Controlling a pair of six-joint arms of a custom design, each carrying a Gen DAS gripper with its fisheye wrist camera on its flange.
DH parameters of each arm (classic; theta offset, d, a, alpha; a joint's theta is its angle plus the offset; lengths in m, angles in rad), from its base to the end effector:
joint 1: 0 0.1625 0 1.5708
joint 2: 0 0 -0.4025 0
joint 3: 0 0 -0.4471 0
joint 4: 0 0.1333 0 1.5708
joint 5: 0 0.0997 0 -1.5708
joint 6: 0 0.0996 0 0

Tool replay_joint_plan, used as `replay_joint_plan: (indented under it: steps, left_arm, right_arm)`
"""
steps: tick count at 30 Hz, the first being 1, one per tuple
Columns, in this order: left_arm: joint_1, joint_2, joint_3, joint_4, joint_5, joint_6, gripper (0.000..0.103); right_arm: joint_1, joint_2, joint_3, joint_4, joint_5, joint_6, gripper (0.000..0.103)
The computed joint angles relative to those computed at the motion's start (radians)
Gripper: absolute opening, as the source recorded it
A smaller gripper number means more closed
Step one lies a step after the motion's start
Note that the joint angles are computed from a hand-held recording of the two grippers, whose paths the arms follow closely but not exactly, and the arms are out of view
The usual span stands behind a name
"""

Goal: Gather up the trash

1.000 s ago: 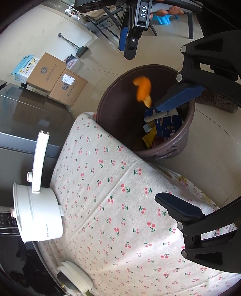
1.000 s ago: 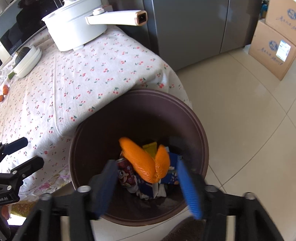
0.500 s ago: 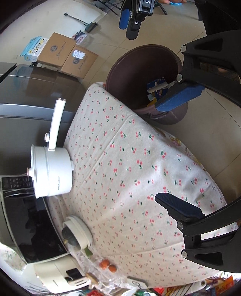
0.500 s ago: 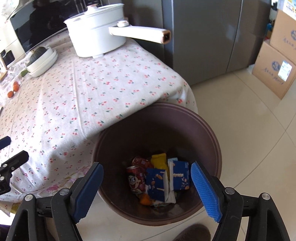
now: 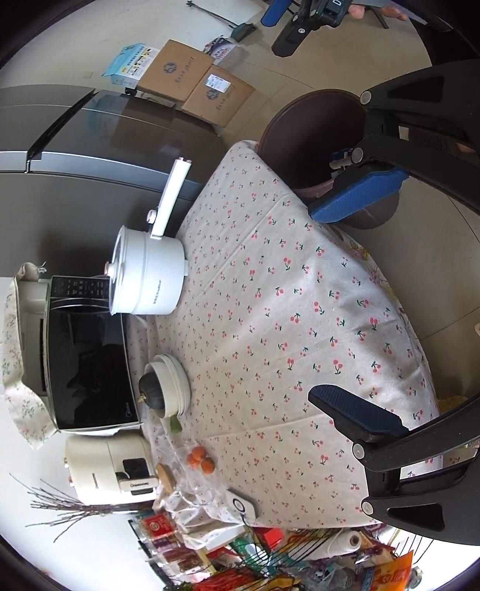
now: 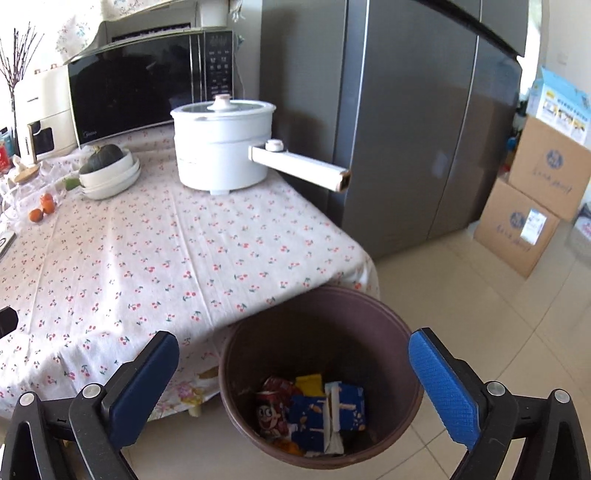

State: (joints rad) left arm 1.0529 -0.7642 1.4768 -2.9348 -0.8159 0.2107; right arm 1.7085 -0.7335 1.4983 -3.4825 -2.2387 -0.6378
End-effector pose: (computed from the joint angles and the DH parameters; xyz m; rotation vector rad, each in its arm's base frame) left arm -0.1972 -0.7533 0.1515 0.5406 2.2965 -0.9223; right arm 0.1717 -0.7171 0.1811 0.3437 -2.0348 1.0872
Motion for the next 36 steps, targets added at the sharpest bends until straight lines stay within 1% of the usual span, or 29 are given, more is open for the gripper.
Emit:
replay_joint_plan:
  steps: [3,5,8,10,13,27,36]
  left_arm:
    - [-0.005,0.002,0.006,-0.045,0.011,0.022,0.092]
    - [-0.009,0.012,0.006,-0.082,0.026,0.052,0.096]
    - [-0.012,0.019,0.009,-0.12,0.032,0.08,0.103]
    - [-0.012,0.026,0.007,-0.142,0.034,0.1,0.103]
    - [-0.013,0.032,0.001,-0.142,0.039,0.113,0.103]
    - [-0.015,0.038,-0.009,-0.088,0.01,0.089,0.103]
    - [-0.016,0.036,-0.007,-0.069,-0.002,0.087,0.103]
  right_arm:
    - [0.01,0.023,-0.001,-0.087,-0.004,-0.054,0.102]
    - [0.013,0.035,-0.009,-0.111,-0.006,-0.074,0.102]
    - [0.013,0.044,-0.022,-0.102,-0.011,-0.071,0.102]
    - [0.01,0.04,-0.02,-0.081,-0.009,-0.05,0.102]
    - [0.008,0.039,-0.02,-0.056,-0.007,-0.03,0.102]
    - [0.011,0.05,-0.029,-0.036,-0.021,-0.03,0.102]
    - [0.007,0.047,-0.028,-0.025,-0.023,-0.014,0.102]
